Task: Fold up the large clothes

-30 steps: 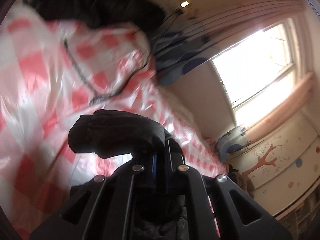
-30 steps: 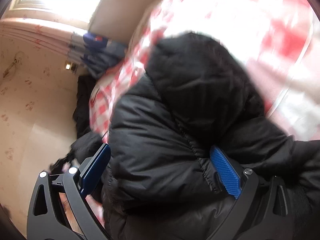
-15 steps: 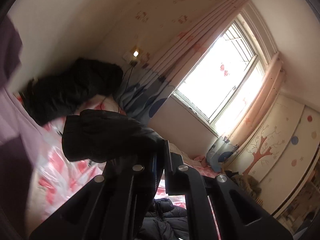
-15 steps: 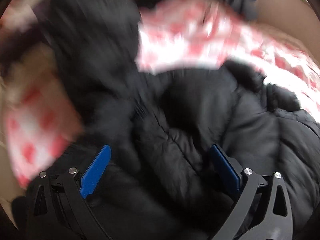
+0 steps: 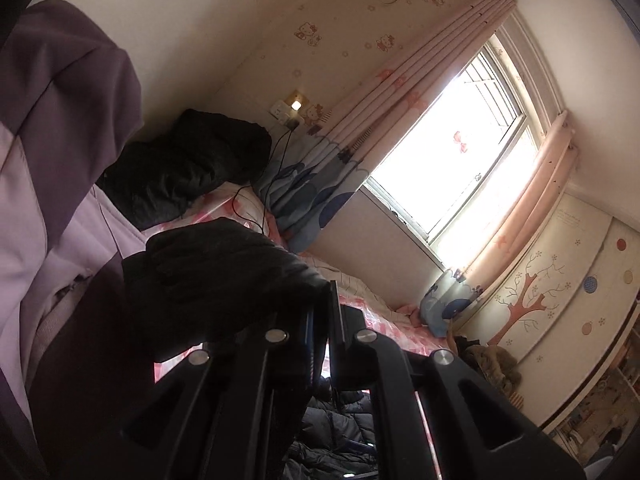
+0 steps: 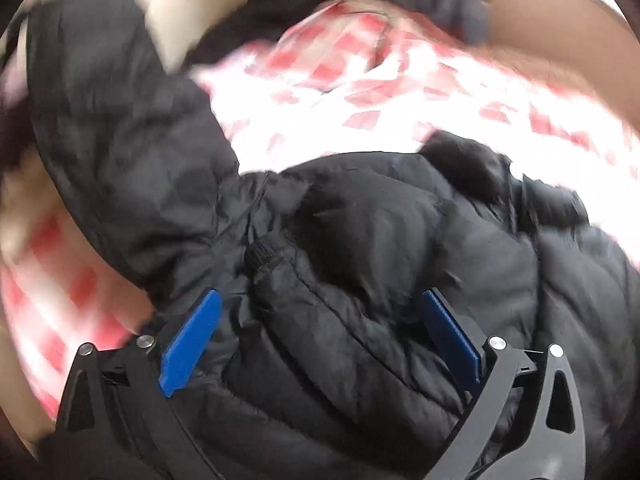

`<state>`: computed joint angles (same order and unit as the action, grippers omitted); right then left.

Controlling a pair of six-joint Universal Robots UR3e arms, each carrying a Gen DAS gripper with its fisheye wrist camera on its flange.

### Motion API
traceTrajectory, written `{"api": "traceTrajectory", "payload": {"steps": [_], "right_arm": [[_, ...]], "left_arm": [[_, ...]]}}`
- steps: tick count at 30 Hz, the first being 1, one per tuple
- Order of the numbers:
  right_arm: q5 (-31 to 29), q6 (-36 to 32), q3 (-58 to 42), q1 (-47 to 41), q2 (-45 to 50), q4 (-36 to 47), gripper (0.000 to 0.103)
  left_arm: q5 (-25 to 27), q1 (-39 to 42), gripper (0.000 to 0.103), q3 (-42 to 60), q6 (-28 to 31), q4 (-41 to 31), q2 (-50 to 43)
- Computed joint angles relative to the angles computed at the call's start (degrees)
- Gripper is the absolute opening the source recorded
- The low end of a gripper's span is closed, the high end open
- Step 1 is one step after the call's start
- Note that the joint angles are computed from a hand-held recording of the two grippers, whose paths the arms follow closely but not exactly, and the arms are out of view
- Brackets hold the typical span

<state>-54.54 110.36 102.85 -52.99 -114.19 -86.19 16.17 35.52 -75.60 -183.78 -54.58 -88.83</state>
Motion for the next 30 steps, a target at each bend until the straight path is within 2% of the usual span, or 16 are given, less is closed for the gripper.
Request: {"api": "traceTrajectory", "payload": {"steps": [3,4,5,6,7,10,12,13,16,17,19,20,22,24,26,30], "right_arm": [[-10.9,9.9,5.3,12.1,4.9,-18.1,0.090],[-11.3,13.9,4.1,12.4,8.1,-18.7,0.073],[-9.9,15.6,2.8,10.4,9.5,-16.3,0.048],[-5.6,16.9,0.8,6.5,11.2,-12.2,0.035],[-2.0,17.1,-1.2,3.2,12.5,-7.5,0.011],[6.0,15.6,-6.6,-4.0,17.5,5.5,0.005],[11.6,10.7,-10.6,-6.6,18.9,15.8,0.005],[15.0,4.7,-12.6,-7.9,18.5,23.3,0.005],[17.6,-2.6,-14.8,-6.2,16.0,31.9,0.005],[16.7,-1.8,-12.9,-4.0,14.6,28.4,0.005],[10.8,7.4,-7.4,2.4,13.0,13.4,0.009],[5.0,12.6,-5.3,6.8,15.3,5.7,0.013],[1.0,15.7,-4.9,8.7,19.0,3.7,0.021],[4.9,10.7,-7.9,3.6,19.3,13.3,0.032],[9.0,0.3,-12.0,-3.8,17.9,28.6,0.065],[6.6,-26.9,-28.6,-23.0,21.1,62.8,0.074]], "left_arm": [[0.3,-0.4,0.006,-0.2,1.4,-1.1,0.4],[0.3,-0.5,0.006,0.0,2.3,-1.9,0.6],[0.3,-0.6,0.006,0.1,2.5,-2.2,0.7],[0.4,-0.7,0.006,0.4,3.3,-3.1,0.9],[0.4,-0.8,0.006,0.8,4.4,-4.4,1.1],[0.4,-1.0,0.006,1.4,5.7,-5.9,1.3],[0.0,-0.9,0.006,1.2,6.3,-6.3,1.5],[-0.1,-0.8,0.006,1.0,6.7,-6.6,1.7],[-0.7,-0.3,0.006,0.0,8.4,-7.9,2.4],[-0.7,-0.2,0.006,-0.1,8.9,-8.3,2.6],[-0.7,0.0,0.006,0.0,10.4,-10.3,2.9],[-0.5,0.0,0.006,0.1,11.1,-11.0,3.2],[-0.3,-0.2,0.006,0.5,11.9,-12.3,3.5],[0.1,-0.7,0.006,1.0,13.1,-13.5,4.1],[0.5,-1.7,0.006,2.1,13.8,-14.3,4.4],[2.4,-6.8,0.006,5.2,9.5,-9.8,3.2]]}}
